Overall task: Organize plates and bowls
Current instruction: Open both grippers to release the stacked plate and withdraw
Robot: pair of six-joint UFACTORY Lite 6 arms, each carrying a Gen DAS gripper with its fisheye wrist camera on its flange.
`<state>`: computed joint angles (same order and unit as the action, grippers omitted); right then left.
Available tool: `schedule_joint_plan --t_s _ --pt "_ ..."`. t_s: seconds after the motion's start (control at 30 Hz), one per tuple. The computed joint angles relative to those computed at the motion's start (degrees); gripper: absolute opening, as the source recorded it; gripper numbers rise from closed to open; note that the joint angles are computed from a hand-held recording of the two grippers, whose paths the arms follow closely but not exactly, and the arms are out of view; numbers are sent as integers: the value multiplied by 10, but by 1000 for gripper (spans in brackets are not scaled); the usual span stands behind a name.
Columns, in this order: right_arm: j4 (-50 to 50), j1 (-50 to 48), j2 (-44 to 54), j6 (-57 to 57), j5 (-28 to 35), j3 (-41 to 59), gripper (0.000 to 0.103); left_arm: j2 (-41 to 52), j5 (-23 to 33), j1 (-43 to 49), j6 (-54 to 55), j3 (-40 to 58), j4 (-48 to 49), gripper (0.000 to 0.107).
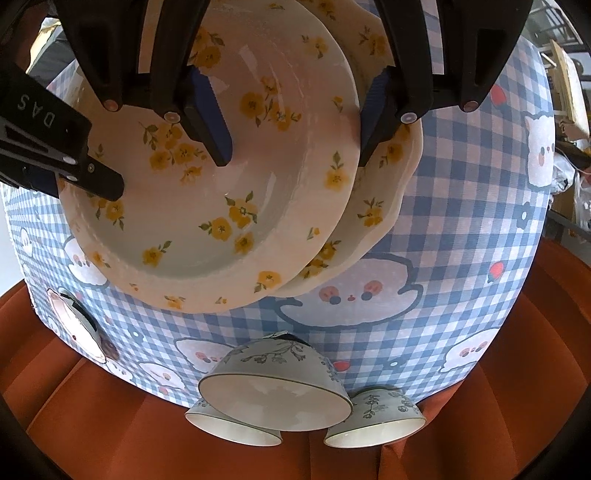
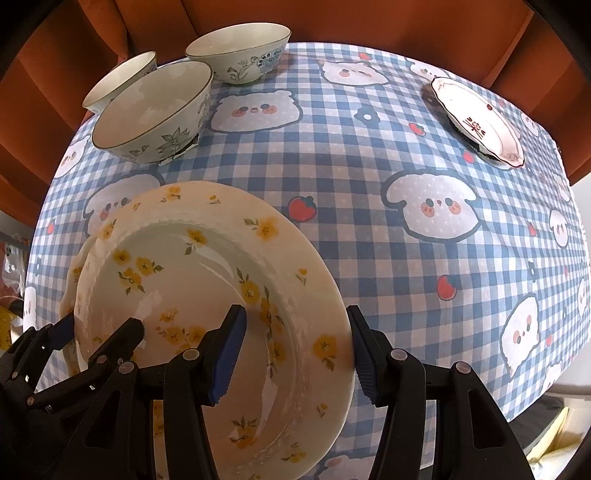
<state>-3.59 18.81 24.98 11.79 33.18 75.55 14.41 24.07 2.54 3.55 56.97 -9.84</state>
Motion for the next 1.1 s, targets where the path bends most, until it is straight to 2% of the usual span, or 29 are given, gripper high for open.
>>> schedule_joint_plan --t_s 0.13,0.2,0.3,0.37,0.53,0.97,1.1 --pt "8 -2 -19 -16 -15 -23 58 5 -1 -21 -103 5 82 71" --pt "-3 1 -40 -7 -26 -44 54 6 -1 -28 -138 5 111 71" --pt "-15 1 -69 2 -38 -70 44 7 6 -34 -174 9 145 71" --pt "-25 -2 -82 3 -44 -82 34 7 12 -39 -200 11 168 71" --pt "-20 -2 -87 -14 -56 -97 34 -23 20 -45 -243 -4 208 71" --pt "16 23 -74 -38 -60 -107 34 -87 27 -32 -222 -40 196 71" --pt "-18 36 -73 4 -62 -108 34 -95 29 -28 -213 -50 192 71"
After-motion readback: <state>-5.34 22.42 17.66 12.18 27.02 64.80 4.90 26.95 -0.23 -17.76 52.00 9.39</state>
